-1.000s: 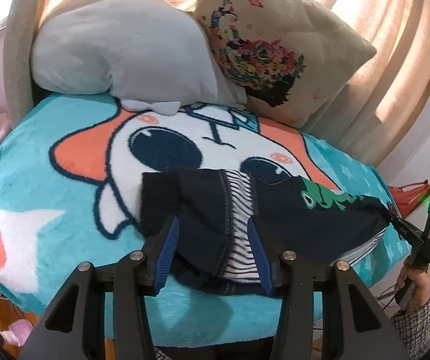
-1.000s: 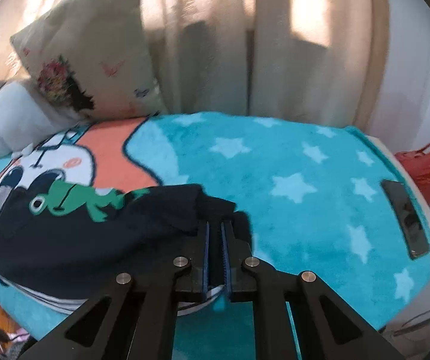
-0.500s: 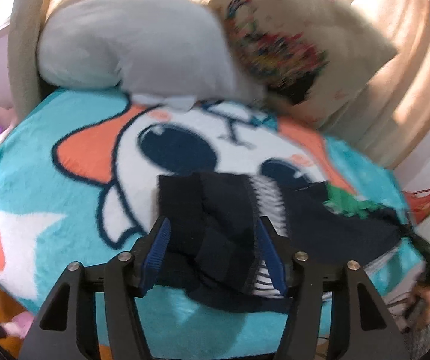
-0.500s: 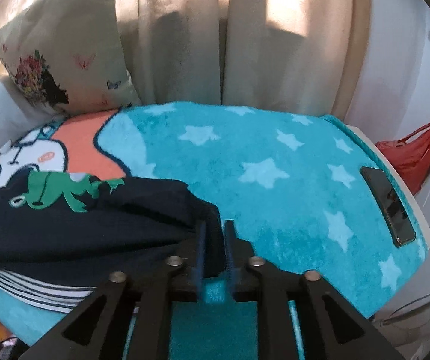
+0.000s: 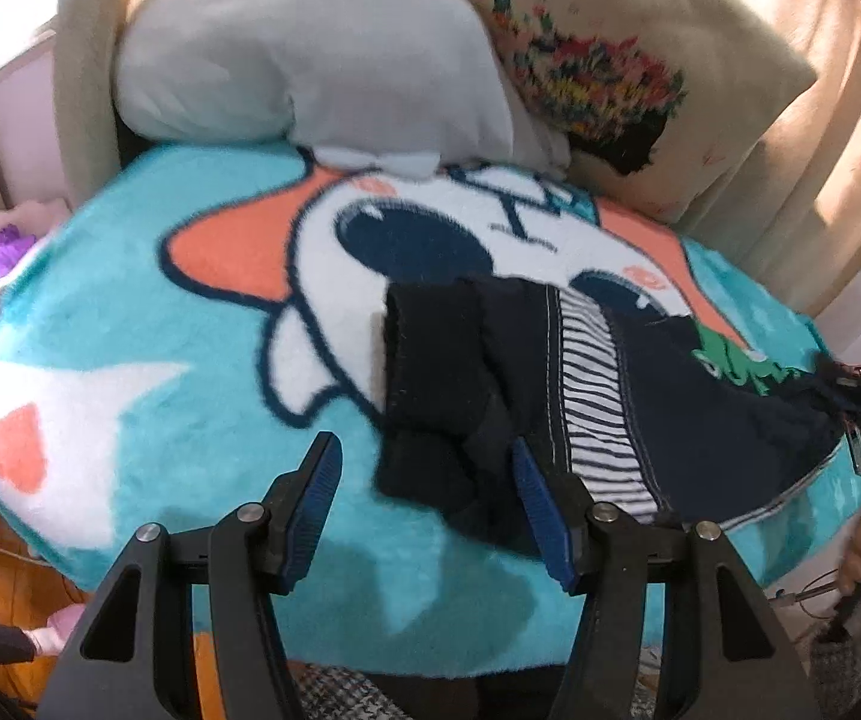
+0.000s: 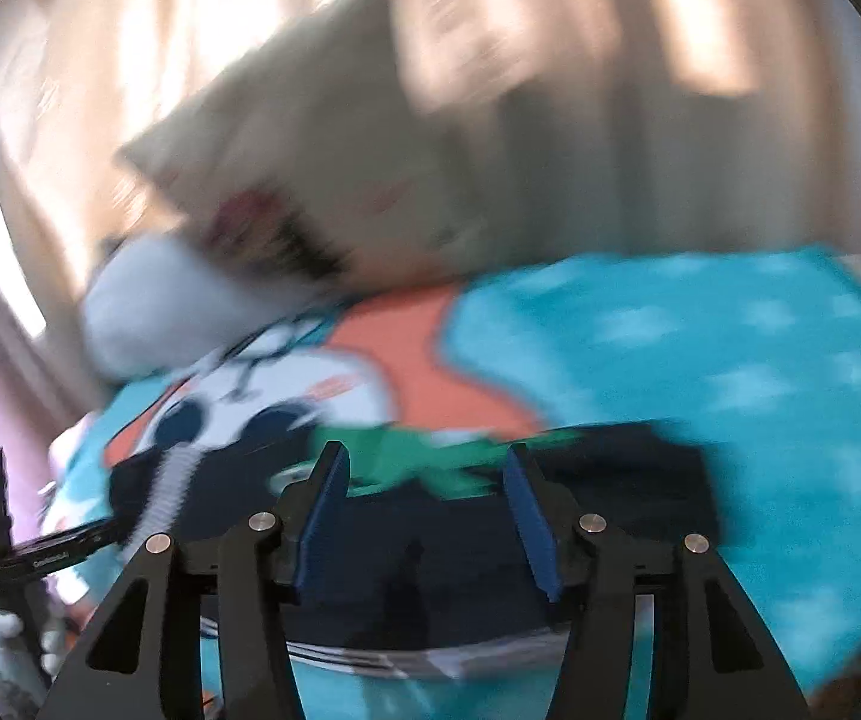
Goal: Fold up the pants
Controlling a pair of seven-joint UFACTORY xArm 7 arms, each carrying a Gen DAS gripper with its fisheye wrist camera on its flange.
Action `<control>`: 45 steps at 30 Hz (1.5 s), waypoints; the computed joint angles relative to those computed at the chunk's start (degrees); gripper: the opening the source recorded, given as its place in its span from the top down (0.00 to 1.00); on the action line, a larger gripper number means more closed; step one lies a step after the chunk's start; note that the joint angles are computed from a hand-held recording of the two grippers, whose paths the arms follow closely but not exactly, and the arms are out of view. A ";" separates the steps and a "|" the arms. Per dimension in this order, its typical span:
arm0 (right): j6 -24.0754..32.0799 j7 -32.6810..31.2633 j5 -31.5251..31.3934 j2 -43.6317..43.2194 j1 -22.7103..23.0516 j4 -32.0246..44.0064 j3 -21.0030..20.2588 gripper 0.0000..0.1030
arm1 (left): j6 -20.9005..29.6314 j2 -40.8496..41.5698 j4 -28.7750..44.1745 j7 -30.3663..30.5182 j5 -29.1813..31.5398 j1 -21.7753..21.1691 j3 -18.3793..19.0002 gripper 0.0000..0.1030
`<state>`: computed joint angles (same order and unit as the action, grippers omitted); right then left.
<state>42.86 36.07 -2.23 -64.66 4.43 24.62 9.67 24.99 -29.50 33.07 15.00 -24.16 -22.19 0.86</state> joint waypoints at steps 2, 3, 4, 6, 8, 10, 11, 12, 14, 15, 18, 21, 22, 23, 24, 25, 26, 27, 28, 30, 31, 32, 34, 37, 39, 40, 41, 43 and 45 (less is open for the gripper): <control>-5.65 -0.05 1.04 7.53 1.32 0.26 0.74 0.44 | -0.71 -3.32 -1.45 -0.02 1.30 1.08 -0.18 0.43; -7.63 0.31 1.45 9.61 1.68 0.01 0.73 0.44 | -0.78 -4.47 -1.73 0.24 1.66 1.11 0.14 0.43; -8.85 0.93 1.82 10.71 1.85 -0.39 0.66 0.44 | -0.84 -5.33 -1.85 0.63 1.91 0.94 0.55 0.43; -10.63 3.02 2.60 10.39 1.68 -2.36 0.39 0.44 | -1.29 -6.44 -1.80 1.71 2.02 0.13 1.38 0.40; -12.46 5.83 3.19 5.78 0.93 -6.73 0.29 0.44 | -1.93 -6.13 -0.90 2.63 2.11 -0.99 1.53 0.37; -9.78 9.84 2.34 -0.18 -1.59 -10.13 2.06 0.39 | -1.89 -4.53 0.96 3.37 1.78 -2.69 1.38 0.37; -7.43 11.84 1.67 -2.14 -3.02 -11.09 2.86 0.39 | -1.65 -3.79 1.83 3.73 1.37 -3.53 1.35 0.37; -6.79 12.28 1.53 -3.23 -2.84 -12.10 1.93 0.40 | -1.35 -2.65 3.16 4.32 0.64 -4.91 1.23 0.37; -7.31 11.34 1.78 -7.10 -1.33 -14.07 -0.97 0.40 | -0.67 -0.91 5.31 4.83 -0.28 -6.28 0.41 0.37; -6.14 11.57 1.49 -9.52 -1.50 -14.18 -0.79 0.40 | 0.10 0.41 7.07 5.29 -1.17 -7.51 0.05 0.37; -0.52 11.70 -0.36 -19.83 -2.05 -14.07 0.70 0.36 | 4.07 5.35 13.35 7.10 -4.60 -10.40 -0.92 0.37; 7.96 11.77 -2.04 -26.96 -2.83 -13.13 2.12 0.33 | 7.75 11.02 20.12 9.61 -7.16 -11.67 -3.53 0.36; 10.37 11.85 -2.26 -28.91 -2.84 -13.28 2.27 0.33 | 8.58 13.49 22.77 10.19 -7.50 -12.07 -4.99 0.36; 13.53 11.75 -2.48 -31.57 -2.77 -13.48 2.06 0.33 | 9.12 15.62 24.97 10.62 -7.59 -12.17 -6.39 0.36; 15.80 11.55 -2.69 -33.78 -2.86 -13.82 1.56 0.33 | 9.77 18.95 28.29 10.96 -7.15 -12.51 -8.23 0.36; 17.84 11.40 -2.67 -35.97 -2.84 -14.37 1.09 0.33 | 10.40 21.22 30.62 10.60 -6.39 -12.34 -9.76 0.36; 19.74 11.13 -2.70 -37.96 -2.98 -14.99 0.42 0.33 | 11.89 24.87 34.43 10.03 -5.42 -12.42 -11.47 0.36; 21.27 10.83 -2.74 -39.40 -3.28 -15.57 -0.18 0.33 | 13.56 27.57 37.38 9.90 -5.35 -12.38 -12.77 0.36; 22.06 10.63 -2.63 -40.36 -3.52 -16.14 -0.51 0.33 | 15.50 30.32 40.42 9.60 -5.08 -12.20 -13.96 0.36; 22.86 9.89 -2.46 -41.45 -4.07 -16.86 -1.75 0.33 | 19.79 36.83 47.52 8.46 -4.54 -12.27 -16.39 0.36; 22.77 9.65 -2.29 -41.38 -4.36 -17.15 -1.89 0.33 | 21.10 39.14 49.92 8.10 -4.23 -12.31 -17.35 0.36; 22.51 9.16 -2.24 -41.07 -4.61 -17.45 -2.35 0.33 | 22.49 42.35 53.29 6.72 -2.68 -12.98 -18.21 0.36; 21.84 8.30 -1.69 -40.92 -4.59 -18.12 -2.97 0.33 | 23.97 46.71 57.77 4.56 -0.33 -14.18 -19.33 0.36; 19.57 6.92 -1.27 -39.39 -4.77 -19.10 -3.47 0.33 | 27.88 53.26 65.22 2.69 3.30 -16.22 -20.15 0.36; 18.34 6.48 -1.14 -38.90 -5.23 -19.88 -3.57 0.33 | 30.18 56.52 68.96 1.86 5.41 -17.60 -20.21 0.36; 17.42 6.31 -1.11 -39.10 -5.49 -20.49 -3.78 0.33 | 31.51 58.04 70.74 1.89 6.39 -18.28 -20.27 0.36; 16.83 6.14 -1.06 -39.29 -5.62 -20.80 -3.78 0.33 | 32.32 58.98 71.85 2.07 7.14 -18.78 -20.24 0.36; 15.48 5.82 -0.99 -38.55 -5.87 -21.13 -3.65 0.33 | 34.07 60.65 73.74 2.34 9.19 -20.20 -20.00 0.36; 14.12 5.48 -1.03 -37.71 -5.85 -21.39 -3.26 0.33 | 36.02 61.59 74.95 2.68 11.23 -21.44 -19.56 0.36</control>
<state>56.98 41.55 -3.26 -102.37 -1.42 3.23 6.42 61.01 32.09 108.02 17.67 -12.93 -43.63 -18.71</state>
